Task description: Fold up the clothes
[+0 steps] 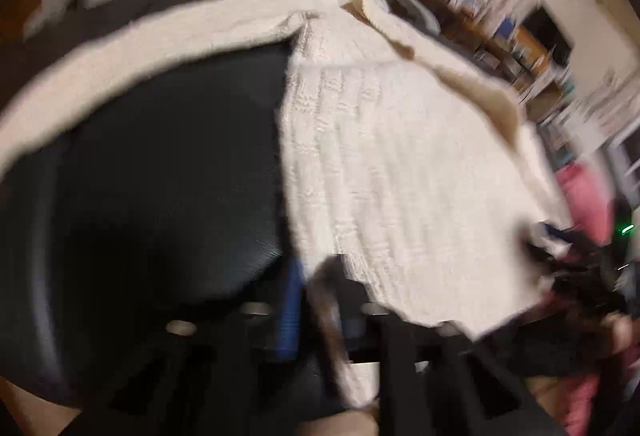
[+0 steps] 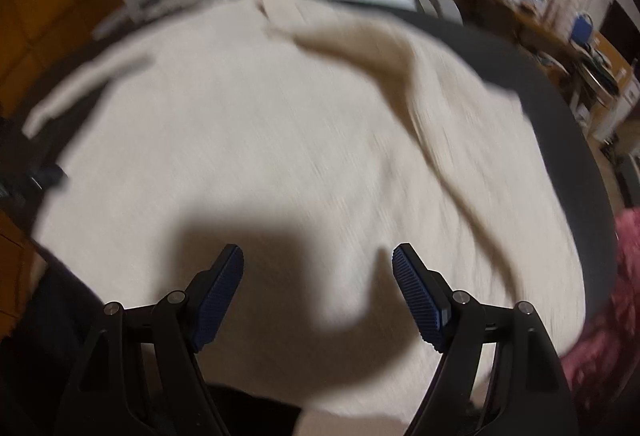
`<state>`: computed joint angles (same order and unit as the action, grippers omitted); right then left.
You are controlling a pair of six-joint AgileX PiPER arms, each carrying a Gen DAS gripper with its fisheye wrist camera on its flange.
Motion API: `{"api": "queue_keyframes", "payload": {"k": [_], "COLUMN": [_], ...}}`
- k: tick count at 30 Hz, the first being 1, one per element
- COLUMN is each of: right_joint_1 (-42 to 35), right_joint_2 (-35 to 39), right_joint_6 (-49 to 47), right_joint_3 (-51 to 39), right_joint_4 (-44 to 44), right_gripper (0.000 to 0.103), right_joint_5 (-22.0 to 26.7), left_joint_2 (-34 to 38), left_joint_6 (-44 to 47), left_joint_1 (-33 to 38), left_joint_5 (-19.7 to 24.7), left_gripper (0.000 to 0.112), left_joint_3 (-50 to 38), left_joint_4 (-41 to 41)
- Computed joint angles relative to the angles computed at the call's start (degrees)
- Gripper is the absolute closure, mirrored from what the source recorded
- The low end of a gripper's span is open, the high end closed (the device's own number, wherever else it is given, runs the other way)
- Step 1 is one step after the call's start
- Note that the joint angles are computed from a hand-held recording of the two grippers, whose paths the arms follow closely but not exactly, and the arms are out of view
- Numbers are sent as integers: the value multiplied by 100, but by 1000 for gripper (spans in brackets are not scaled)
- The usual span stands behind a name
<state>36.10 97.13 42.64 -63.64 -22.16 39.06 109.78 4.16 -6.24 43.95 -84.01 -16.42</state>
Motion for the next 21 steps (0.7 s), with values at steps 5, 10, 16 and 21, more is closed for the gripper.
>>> {"api": "queue_keyframes", "payload": {"k": [5,10,16,21], "right_joint_1": [-168,-236,-232,-109], "right_joint_2": [-162,-138,-523,51], "right_joint_6": [655,215,113,-786], "right_joint_3": [564,346,275,-772], "right_joint_4": [-401,-32,362,976], "right_gripper": [20,19,19,19], "right_joint_5": [-743,-582,-1118,-1018], "left_joint_2": [14,-59,823,1541], "left_joint_6": [122,1232,398,-1398], "left_joint_1": [172,822,2009,3259], "left_joint_5": [178,564,1246,1532], "left_gripper": [107,96,94,94], "left_joint_3": [-36,51,-1557,-2861], "left_joint_4": [-304,-1745,-2165,-1586]}}
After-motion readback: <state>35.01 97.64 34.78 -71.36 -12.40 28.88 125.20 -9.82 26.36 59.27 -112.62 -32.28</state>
